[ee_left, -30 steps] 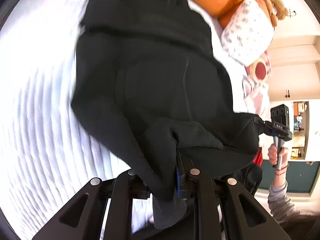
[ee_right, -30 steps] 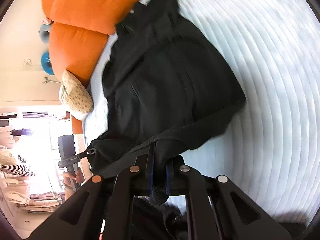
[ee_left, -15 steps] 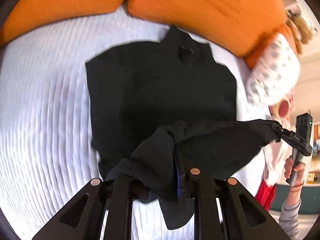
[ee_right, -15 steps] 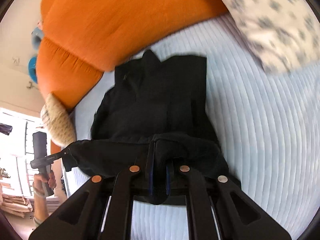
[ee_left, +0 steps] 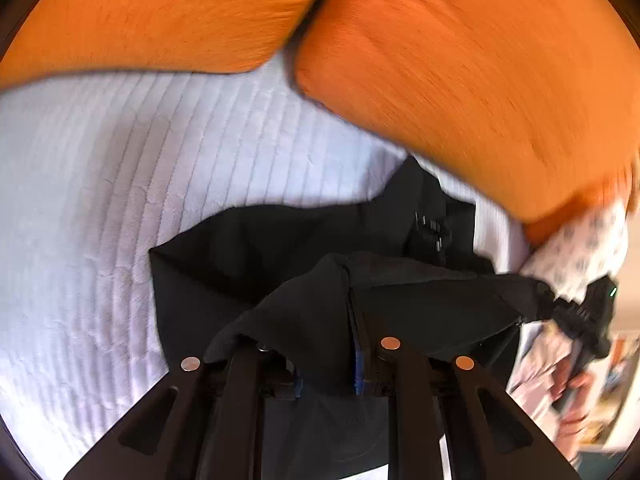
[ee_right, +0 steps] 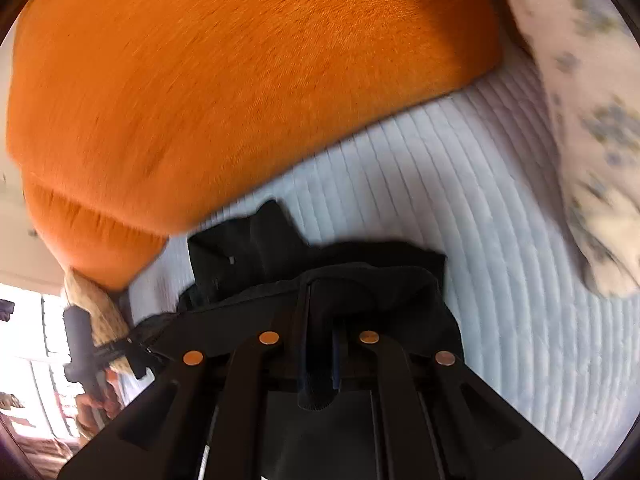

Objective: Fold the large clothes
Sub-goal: 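Fold the held hem over the jacket toward the collar with both tools, then open both tools to release the hem onto the jacket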

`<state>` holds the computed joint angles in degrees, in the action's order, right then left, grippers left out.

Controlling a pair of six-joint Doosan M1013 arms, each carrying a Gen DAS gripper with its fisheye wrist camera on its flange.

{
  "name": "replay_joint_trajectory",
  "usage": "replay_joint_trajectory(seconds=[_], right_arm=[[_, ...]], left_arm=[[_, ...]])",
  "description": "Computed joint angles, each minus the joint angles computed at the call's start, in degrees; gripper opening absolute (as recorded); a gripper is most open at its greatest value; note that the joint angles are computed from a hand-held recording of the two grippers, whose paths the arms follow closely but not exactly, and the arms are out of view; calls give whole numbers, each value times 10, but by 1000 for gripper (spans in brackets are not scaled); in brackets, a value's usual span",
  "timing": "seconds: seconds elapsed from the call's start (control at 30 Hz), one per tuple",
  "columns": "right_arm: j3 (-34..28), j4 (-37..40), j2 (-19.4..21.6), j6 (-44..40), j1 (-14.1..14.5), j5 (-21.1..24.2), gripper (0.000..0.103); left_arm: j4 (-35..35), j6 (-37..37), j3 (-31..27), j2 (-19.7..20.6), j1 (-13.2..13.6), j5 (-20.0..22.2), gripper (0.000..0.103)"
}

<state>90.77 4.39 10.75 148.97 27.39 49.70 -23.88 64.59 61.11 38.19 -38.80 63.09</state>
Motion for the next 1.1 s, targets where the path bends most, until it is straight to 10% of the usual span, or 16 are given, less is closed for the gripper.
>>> replay_joint_trajectory(seconds=[0.33, 0.53, 0.73, 0.87, 1.07, 1.1], right_arm=[[-13, -19, 49, 31, -14, 25, 9], [-25, -60, 69, 15, -8, 55, 21], [-41, -68, 52, -17, -10, 66, 28], [-81, -87, 64, -89, 4, 134, 29], [-42, -4, 44, -65, -25, 47, 57], [-34, 13, 39, -62, -31, 28, 81]], left_arm=[[-51, -43, 26, 23, 12, -62, 26], [-161, -18, 110, -10, 27, -177, 31], [170, -170, 129, -78, 10, -241, 71], [261, -121, 99, -90, -11, -167, 74], [188, 65, 92, -88, -59, -153, 78], [152, 103, 85, -80, -67, -146, 78]])
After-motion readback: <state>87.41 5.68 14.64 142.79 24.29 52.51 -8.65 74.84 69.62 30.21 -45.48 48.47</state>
